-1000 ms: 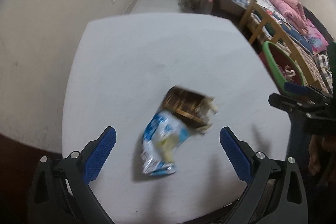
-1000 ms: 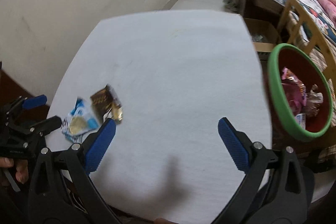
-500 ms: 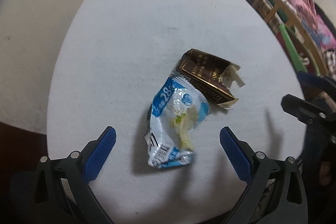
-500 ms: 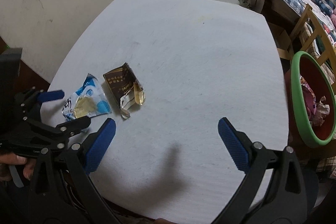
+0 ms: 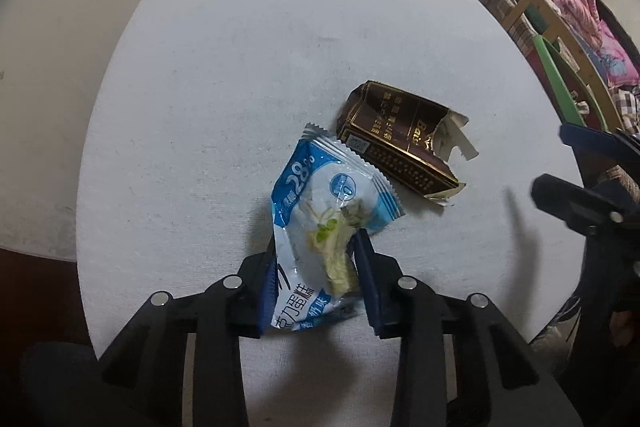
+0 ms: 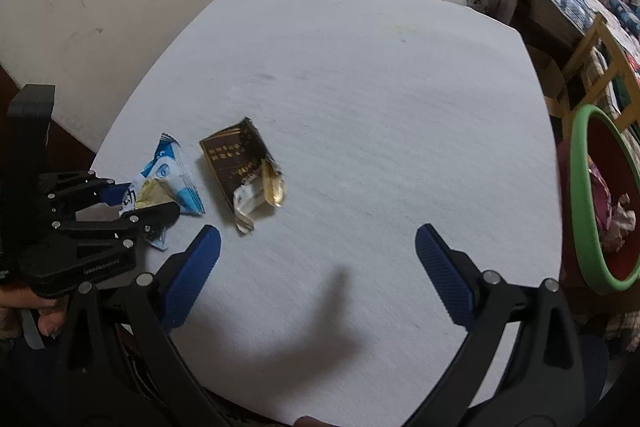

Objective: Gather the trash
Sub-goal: 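Grasp the brown wrapper with the right gripper while the left grasps the blue-white bag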

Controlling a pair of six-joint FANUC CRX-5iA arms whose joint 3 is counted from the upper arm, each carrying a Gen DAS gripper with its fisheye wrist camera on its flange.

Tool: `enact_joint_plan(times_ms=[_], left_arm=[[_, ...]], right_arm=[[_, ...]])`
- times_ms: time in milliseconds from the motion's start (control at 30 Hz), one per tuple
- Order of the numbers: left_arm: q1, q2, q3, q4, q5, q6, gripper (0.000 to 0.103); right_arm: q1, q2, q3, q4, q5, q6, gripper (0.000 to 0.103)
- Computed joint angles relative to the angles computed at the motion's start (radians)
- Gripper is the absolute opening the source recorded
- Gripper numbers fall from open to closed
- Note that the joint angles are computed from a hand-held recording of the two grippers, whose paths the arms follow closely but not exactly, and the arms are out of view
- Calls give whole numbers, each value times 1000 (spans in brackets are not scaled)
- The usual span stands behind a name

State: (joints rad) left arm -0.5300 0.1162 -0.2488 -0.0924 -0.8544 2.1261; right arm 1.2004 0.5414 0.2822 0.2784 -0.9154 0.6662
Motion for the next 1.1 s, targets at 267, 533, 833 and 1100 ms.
enact_joint_plan(times_ms=[267,533,833,1100], left_arm=[[-8,-50,-7,-117,1,154,29],[-7,-67,6,-212,-33,259,29],[16,-63,-12,-180,-11,247,29],[17,-63,-13,-174,-3,232,29]], right_arm=[[-5,102,158,-60,-56,128,96],[-6,207,309,-94,-125,218,95],[-8,284,412,-104,-198,257,69],[-5,257,375,-104,-182,236,50]])
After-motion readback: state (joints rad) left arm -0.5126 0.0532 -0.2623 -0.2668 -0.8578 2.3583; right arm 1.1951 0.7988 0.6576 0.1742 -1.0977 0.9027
